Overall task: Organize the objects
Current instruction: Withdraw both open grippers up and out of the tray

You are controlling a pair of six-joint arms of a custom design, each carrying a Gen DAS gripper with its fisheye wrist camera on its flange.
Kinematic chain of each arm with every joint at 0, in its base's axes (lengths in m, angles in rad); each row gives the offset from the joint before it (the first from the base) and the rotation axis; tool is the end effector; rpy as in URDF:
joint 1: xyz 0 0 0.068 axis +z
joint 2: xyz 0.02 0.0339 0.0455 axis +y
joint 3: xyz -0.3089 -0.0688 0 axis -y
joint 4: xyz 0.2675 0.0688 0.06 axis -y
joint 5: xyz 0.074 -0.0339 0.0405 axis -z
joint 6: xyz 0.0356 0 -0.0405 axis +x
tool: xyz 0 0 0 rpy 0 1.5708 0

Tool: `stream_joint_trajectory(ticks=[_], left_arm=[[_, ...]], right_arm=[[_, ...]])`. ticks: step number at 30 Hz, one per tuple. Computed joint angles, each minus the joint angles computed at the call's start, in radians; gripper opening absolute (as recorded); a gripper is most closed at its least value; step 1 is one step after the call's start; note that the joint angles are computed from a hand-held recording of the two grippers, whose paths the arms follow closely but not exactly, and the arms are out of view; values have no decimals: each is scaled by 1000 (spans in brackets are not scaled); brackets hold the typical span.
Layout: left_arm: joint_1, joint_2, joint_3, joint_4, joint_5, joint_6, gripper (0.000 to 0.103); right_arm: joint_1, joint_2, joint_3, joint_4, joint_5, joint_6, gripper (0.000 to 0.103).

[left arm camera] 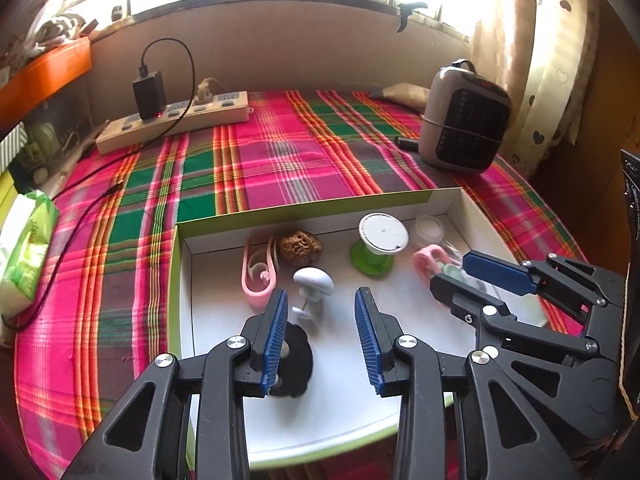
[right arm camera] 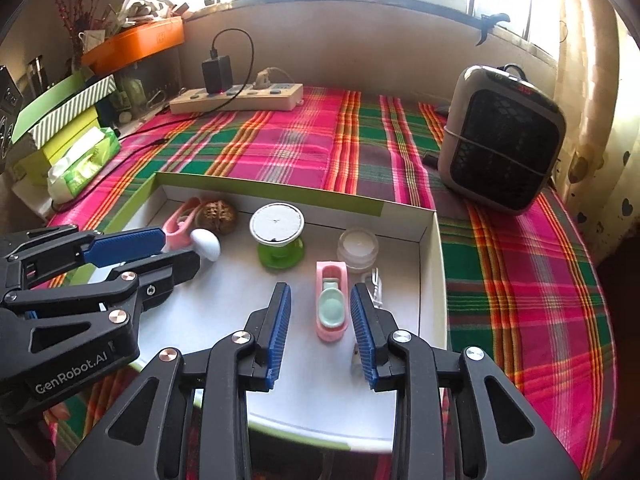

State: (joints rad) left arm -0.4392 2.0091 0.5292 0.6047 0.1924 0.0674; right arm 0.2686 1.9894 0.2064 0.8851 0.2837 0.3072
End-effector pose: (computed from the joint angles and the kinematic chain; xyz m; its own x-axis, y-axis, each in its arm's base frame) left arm 0.2731 -0.1358 0.0486 -0.6577 0.3820 -0.6493 0.5739 0.8124 -0.1033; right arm 0.2102 0.0475 0.0370 -0.7449 0.0961 -0.6603 0.1455 0.9892 -0.0202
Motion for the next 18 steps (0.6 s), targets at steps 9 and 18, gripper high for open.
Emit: stream_joint_trajectory(ticks=[9, 18], left_arm=[[3, -84, -111, 65, -2, 4, 33], [11, -154, -213, 125, 8, 5, 33]], right_arm=[[110, -67, -82, 24, 84, 75, 32], [213, -130, -160, 34, 153, 163, 33]])
